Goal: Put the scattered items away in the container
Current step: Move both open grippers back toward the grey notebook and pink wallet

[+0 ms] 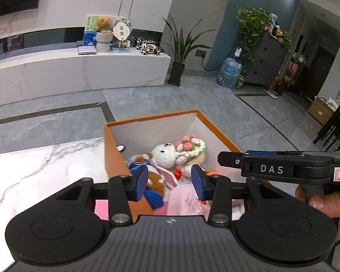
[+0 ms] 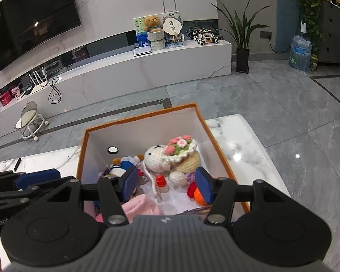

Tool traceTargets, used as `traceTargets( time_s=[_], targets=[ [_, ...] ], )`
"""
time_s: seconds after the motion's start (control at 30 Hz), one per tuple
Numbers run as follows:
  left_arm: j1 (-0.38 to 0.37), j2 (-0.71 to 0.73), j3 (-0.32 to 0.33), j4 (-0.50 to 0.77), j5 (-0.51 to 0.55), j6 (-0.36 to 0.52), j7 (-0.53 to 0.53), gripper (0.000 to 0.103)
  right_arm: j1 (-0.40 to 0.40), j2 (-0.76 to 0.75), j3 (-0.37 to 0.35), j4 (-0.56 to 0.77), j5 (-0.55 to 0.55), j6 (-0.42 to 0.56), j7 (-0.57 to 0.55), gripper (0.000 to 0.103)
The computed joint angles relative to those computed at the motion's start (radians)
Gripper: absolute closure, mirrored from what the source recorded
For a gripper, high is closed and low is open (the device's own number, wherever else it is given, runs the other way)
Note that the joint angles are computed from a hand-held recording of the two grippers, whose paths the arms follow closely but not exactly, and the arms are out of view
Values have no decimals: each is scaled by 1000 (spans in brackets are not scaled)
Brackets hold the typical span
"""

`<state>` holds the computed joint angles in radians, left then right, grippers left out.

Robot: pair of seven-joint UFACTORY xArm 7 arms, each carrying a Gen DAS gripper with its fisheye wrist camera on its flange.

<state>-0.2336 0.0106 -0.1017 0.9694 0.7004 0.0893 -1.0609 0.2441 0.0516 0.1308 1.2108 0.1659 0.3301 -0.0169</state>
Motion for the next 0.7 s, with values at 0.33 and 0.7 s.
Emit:
traceTargets(
  time_s=[0.33,0.7],
  targets=[
    [86,-113,-32,-108,-71,-11,69,54,44,14,22,31,-64,-4,43,43],
    [200,-292,-52,-290,-236,-25,211,53,111,40,54,68,-119,-26,70,43]
  ],
)
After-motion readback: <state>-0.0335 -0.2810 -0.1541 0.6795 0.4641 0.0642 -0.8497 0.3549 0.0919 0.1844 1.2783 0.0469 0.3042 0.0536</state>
